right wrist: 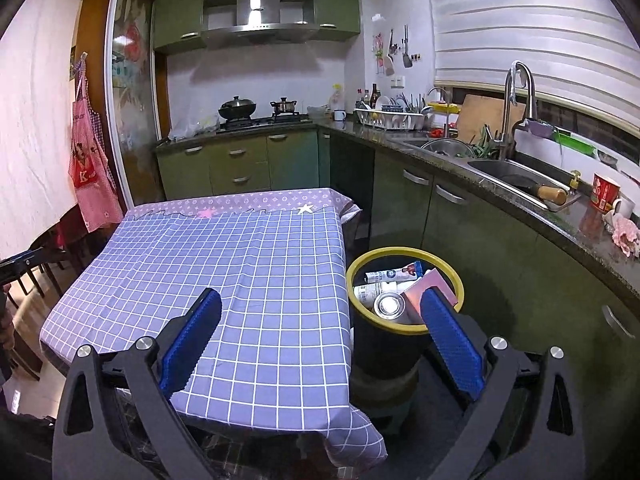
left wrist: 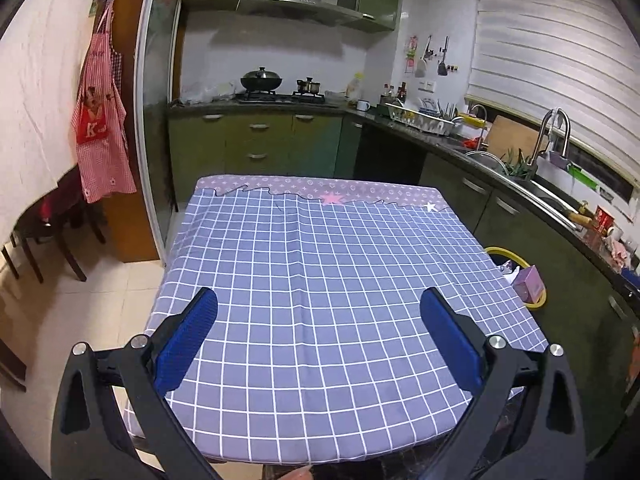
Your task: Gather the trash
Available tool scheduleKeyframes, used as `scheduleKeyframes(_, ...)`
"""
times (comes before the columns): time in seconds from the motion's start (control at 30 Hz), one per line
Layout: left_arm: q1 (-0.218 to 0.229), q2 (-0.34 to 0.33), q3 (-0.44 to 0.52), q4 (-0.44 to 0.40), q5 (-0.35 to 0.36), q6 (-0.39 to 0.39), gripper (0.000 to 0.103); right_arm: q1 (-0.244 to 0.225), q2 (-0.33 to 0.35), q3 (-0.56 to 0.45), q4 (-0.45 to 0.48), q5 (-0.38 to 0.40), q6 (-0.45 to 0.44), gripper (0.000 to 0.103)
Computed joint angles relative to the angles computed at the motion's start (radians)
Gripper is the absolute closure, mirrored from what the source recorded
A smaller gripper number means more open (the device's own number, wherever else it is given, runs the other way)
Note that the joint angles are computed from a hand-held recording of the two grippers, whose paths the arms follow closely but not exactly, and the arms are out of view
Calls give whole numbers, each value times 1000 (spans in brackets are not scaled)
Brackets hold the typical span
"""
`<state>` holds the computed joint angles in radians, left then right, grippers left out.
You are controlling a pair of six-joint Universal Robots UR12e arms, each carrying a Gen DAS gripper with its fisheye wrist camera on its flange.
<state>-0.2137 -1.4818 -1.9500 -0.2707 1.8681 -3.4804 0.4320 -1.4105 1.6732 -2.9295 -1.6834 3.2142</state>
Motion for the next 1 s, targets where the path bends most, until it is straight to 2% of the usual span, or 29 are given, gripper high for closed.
scheduleKeyframes(0.1, -3, 0, 1, 7, -4, 9, 6, -4, 0, 1, -4, 7, 2, 5)
scheduleKeyframes(0.23, 5, 2, 1, 12, -61, 11, 6, -4, 1, -1, 0, 6, 3, 5)
scheduleKeyframes(1.0, -25, -17, 21, 19, -18, 60, 6, 5, 5, -4, 4, 3, 12, 5)
